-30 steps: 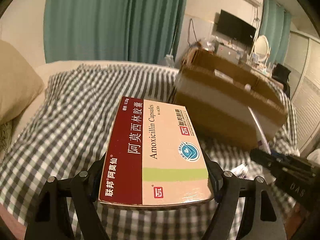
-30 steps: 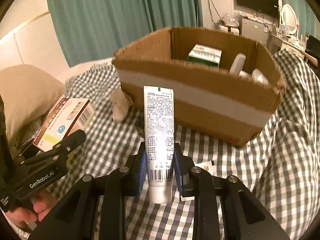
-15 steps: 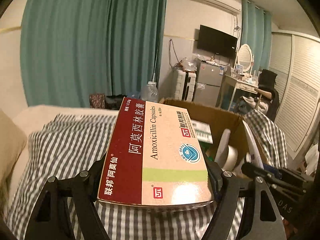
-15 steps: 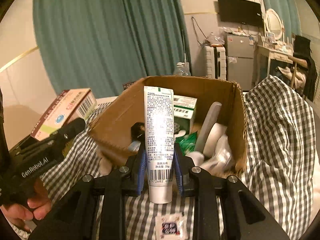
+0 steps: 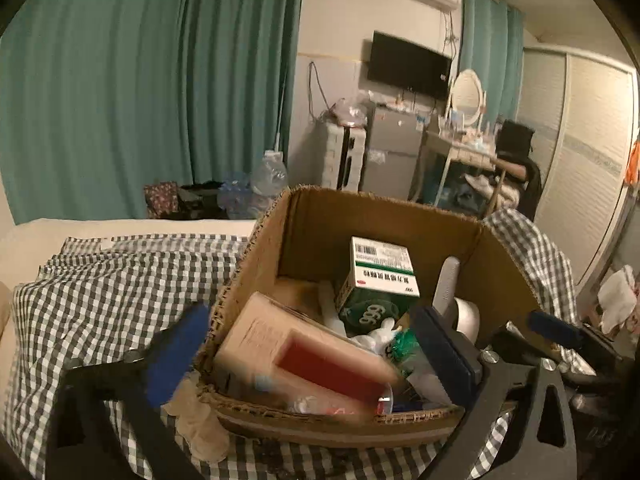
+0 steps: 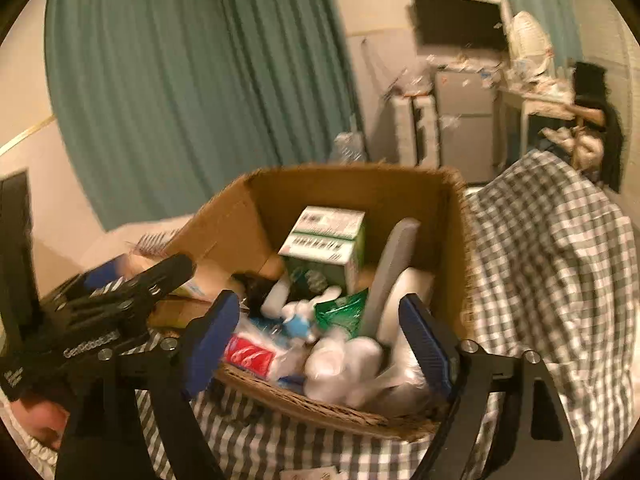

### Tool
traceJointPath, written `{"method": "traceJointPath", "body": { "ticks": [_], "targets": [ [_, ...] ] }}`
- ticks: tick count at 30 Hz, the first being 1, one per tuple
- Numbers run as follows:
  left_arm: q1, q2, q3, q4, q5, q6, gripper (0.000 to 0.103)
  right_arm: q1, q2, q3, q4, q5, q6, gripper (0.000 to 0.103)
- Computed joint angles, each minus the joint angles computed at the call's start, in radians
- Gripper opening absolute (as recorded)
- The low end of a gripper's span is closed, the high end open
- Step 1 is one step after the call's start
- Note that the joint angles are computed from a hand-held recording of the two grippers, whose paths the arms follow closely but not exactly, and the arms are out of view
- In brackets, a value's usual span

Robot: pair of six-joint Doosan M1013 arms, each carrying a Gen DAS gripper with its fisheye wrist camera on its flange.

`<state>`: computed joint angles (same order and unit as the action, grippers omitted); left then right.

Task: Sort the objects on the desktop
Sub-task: 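Carry both over the cardboard box and open both tools to drop them, then grasp the white lace cloth with the left tool while the right tool grasps the bead bracelet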

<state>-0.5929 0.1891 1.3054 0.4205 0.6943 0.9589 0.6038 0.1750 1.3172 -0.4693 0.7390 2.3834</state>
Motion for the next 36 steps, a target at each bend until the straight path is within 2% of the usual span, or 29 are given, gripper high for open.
{"method": "traceJointPath", "body": {
  "ticks": [3, 5, 7, 9, 11, 14, 17, 20, 22, 24, 26, 28, 34, 35, 36],
  "targets": [
    [0.002, -0.014, 0.006, 0.013, 0.030, 0.002, 0.103, 0.005, -0.022, 0.025, -0.020, -0.020, 0.053, 0.082],
    [0.014, -0.045, 0.032, -0.028, 0.012, 0.043, 0.103, 0.003, -0.053, 0.070, 0.037, -0.073, 0.055, 0.083],
    [0.021, -0.073, 0.054, -0.034, 0.016, 0.045, 0.103, 0.017, -0.071, 0.097, 0.042, -0.065, 0.077, 0.084],
    [0.031, -0.102, 0.081, -0.063, 0.021, 0.050, 0.103, 0.047, -0.090, 0.130, -0.055, -0.058, 0.161, 0.084],
    [0.043, -0.120, 0.101, -0.114, 0.048, 0.063, 0.103, 0.083, -0.107, 0.162, -0.125, -0.039, 0.229, 0.089],
    [0.046, -0.155, 0.168, -0.039, 0.081, -0.042, 0.103, 0.127, -0.116, 0.184, -0.195, -0.004, 0.309, 0.093],
    [0.041, -0.174, 0.219, 0.049, 0.115, -0.126, 0.103, 0.153, -0.115, 0.193, -0.215, -0.009, 0.319, 0.098],
    [0.018, -0.159, 0.243, 0.173, 0.215, -0.173, 0.103, 0.164, -0.095, 0.186, -0.206, 0.016, 0.314, 0.101],
    [0.024, -0.156, 0.261, 0.150, 0.188, -0.138, 0.103, 0.148, -0.081, 0.178, -0.101, 0.011, 0.230, 0.101],
    [0.042, -0.153, 0.282, 0.090, 0.126, -0.103, 0.103, 0.120, -0.072, 0.188, 0.026, -0.019, 0.170, 0.101],
    [0.057, -0.143, 0.288, 0.050, 0.088, -0.092, 0.103, 0.107, -0.054, 0.173, 0.082, 0.028, 0.143, 0.101],
    [0.067, -0.120, 0.282, 0.042, 0.077, -0.095, 0.103, 0.107, -0.041, 0.158, 0.075, 0.071, 0.135, 0.101],
    [0.098, -0.048, 0.250, -0.012, 0.001, -0.028, 0.103, 0.126, -0.002, 0.119, 0.024, 0.124, 0.088, 0.101],
    [0.107, -0.036, 0.244, -0.050, -0.013, 0.011, 0.097, 0.128, 0.008, 0.111, 0.029, 0.125, 0.065, 0.101],
    [0.114, -0.028, 0.241, -0.076, -0.020, 0.038, 0.077, 0.129, 0.017, 0.102, 0.032, 0.129, 0.053, 0.101]
  ]
}}
